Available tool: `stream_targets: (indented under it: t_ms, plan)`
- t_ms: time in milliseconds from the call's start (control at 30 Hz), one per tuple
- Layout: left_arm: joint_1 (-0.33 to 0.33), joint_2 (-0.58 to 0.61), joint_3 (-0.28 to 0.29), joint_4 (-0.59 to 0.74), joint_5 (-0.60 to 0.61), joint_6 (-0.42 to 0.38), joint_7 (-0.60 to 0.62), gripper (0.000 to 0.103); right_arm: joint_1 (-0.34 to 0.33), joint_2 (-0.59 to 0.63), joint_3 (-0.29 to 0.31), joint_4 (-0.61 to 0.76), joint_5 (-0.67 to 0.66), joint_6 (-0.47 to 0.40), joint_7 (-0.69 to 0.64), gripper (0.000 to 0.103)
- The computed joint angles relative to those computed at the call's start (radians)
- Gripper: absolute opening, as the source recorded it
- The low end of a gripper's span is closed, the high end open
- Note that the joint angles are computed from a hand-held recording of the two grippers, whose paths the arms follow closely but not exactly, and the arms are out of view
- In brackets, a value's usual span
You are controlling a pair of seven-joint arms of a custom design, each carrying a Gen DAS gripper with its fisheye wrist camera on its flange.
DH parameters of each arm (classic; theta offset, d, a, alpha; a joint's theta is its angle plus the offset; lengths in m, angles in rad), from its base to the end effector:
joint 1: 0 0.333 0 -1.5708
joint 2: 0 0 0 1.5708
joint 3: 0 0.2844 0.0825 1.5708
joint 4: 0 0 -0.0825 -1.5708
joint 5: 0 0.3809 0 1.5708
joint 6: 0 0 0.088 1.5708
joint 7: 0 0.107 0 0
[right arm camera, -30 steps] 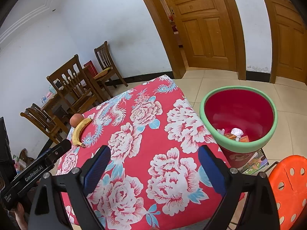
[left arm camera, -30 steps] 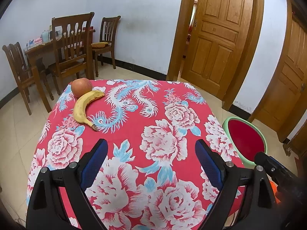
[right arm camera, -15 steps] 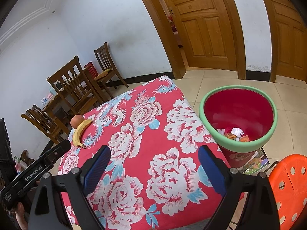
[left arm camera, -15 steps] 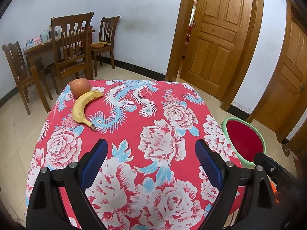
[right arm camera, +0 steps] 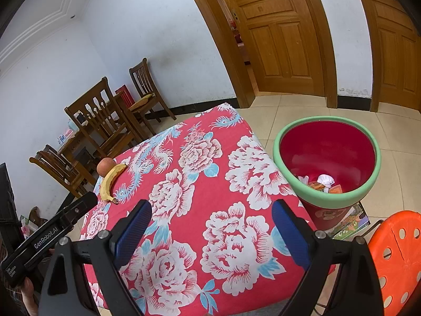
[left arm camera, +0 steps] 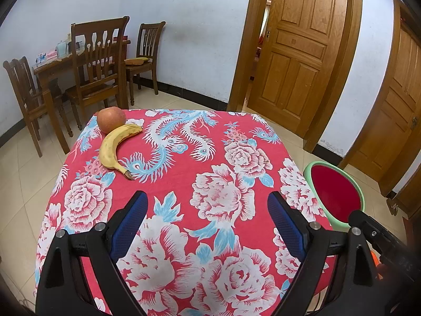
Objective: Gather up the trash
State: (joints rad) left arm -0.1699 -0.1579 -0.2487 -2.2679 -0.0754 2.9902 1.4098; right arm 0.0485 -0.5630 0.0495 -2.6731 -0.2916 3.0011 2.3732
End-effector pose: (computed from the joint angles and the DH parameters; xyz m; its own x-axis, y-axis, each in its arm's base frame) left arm 0.4983 -0.2211 0.4990 -0.2663 -0.9524 0.1485 -0.6540 0.0653 -0.7537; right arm 0.4203 0.0631 0.4904 -0.2534 -0.9061 -0.3387 -0.5690 0.4228 -0.7054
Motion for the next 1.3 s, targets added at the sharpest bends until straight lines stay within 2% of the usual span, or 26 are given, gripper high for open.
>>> stream_targets:
  t_ms: [1300]
  plan:
    - [-0.004,-0.004,0.001,-0.001,-0.007,-0.002,0.001,0.091,0.005,-0.006,-0.008,-0.004,0.013,-0.001,-0.015,0.094]
